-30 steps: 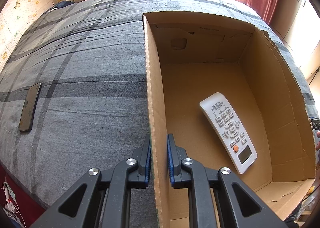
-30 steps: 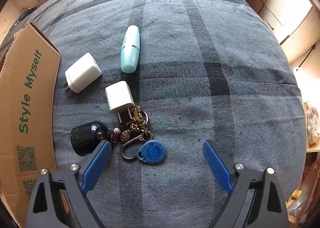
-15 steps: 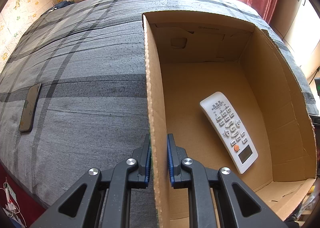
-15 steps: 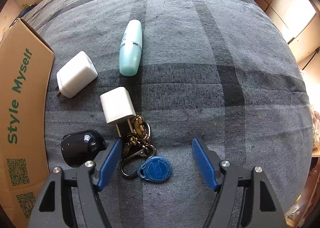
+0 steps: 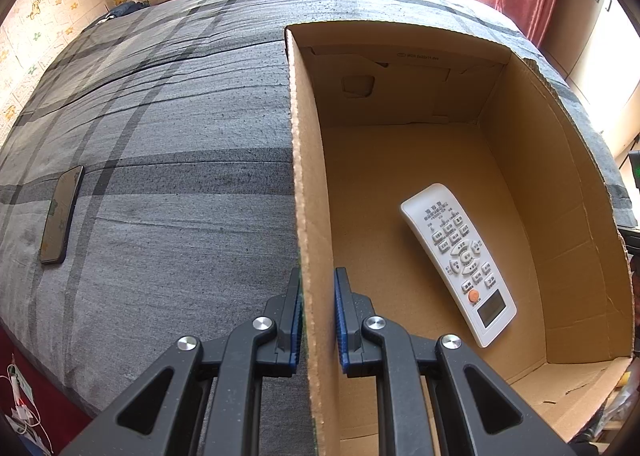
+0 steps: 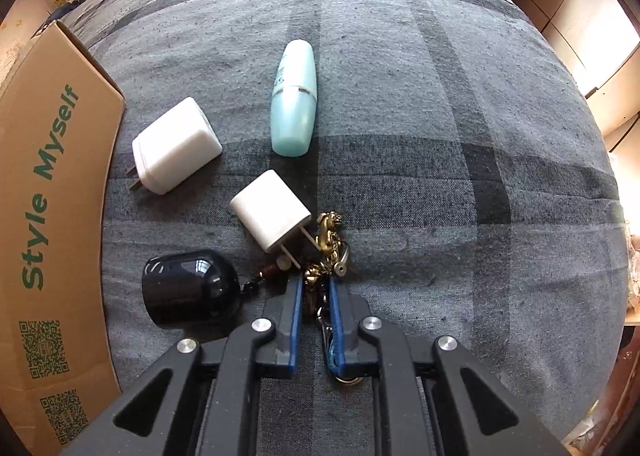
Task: Organize rigid objects
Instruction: 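Close the right gripper on the keyring and lift it, then carry the keyring with the right gripper over the box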
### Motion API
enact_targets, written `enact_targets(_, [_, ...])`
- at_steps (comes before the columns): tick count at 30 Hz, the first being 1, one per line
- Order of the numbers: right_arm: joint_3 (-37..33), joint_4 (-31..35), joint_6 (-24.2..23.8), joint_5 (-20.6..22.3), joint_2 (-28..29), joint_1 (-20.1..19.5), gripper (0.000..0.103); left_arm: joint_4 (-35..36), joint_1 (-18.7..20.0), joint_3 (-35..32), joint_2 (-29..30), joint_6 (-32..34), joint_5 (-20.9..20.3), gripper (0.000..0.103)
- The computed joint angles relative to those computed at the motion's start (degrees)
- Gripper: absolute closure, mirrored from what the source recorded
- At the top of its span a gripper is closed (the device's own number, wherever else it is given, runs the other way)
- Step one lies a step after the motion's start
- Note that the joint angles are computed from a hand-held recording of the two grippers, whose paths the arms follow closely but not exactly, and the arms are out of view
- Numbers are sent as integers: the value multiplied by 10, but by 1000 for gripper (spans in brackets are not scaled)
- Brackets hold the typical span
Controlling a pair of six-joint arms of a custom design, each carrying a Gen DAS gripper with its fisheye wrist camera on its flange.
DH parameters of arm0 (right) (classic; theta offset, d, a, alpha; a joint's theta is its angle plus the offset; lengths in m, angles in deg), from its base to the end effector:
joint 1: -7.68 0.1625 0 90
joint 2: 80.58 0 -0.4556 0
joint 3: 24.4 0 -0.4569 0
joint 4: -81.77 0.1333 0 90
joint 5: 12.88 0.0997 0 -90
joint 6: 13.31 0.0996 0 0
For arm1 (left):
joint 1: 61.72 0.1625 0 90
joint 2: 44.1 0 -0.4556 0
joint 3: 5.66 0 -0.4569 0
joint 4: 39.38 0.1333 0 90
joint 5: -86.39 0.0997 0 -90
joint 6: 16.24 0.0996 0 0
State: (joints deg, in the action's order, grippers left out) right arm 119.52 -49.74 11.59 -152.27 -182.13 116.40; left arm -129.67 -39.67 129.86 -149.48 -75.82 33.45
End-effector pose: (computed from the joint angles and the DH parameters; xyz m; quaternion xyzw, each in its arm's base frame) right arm 0.1654 -0.3083 0.2346 -0.0458 -0.9074 0.1489 0.3904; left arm -0.2251 -0.2998 0.2538 0.1485 0.9078 -0.1675 0.3548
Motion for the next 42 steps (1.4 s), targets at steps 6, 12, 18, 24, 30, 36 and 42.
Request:
enact_targets(6, [-10, 40, 26, 4, -20, 25, 92, -2, 0, 0, 1, -2, -1, 88])
enact_targets(12, [-25, 79, 51, 5, -34, 53, 92, -1, 0, -1, 0, -1, 0, 88])
enact_targets(18, [-45, 128, 61, 3, -56, 66, 94, 0, 0, -1, 0, -1, 0, 88])
enact_targets(24, [-58, 166, 80, 2, -71, 93, 94, -1, 0, -2, 1, -1, -1, 88])
enact_targets(30, [-78, 213, 111, -10, -67, 130, 94, -1, 0, -2, 2, -2, -1, 88])
enact_targets(36, [-101, 259, 140, -20, -58, 165, 94, -2, 0, -3, 2, -1, -1, 88])
enact_targets(42, [-126, 270, 142, -24, -33, 202, 94, -3, 1, -3, 3, 0, -1, 88])
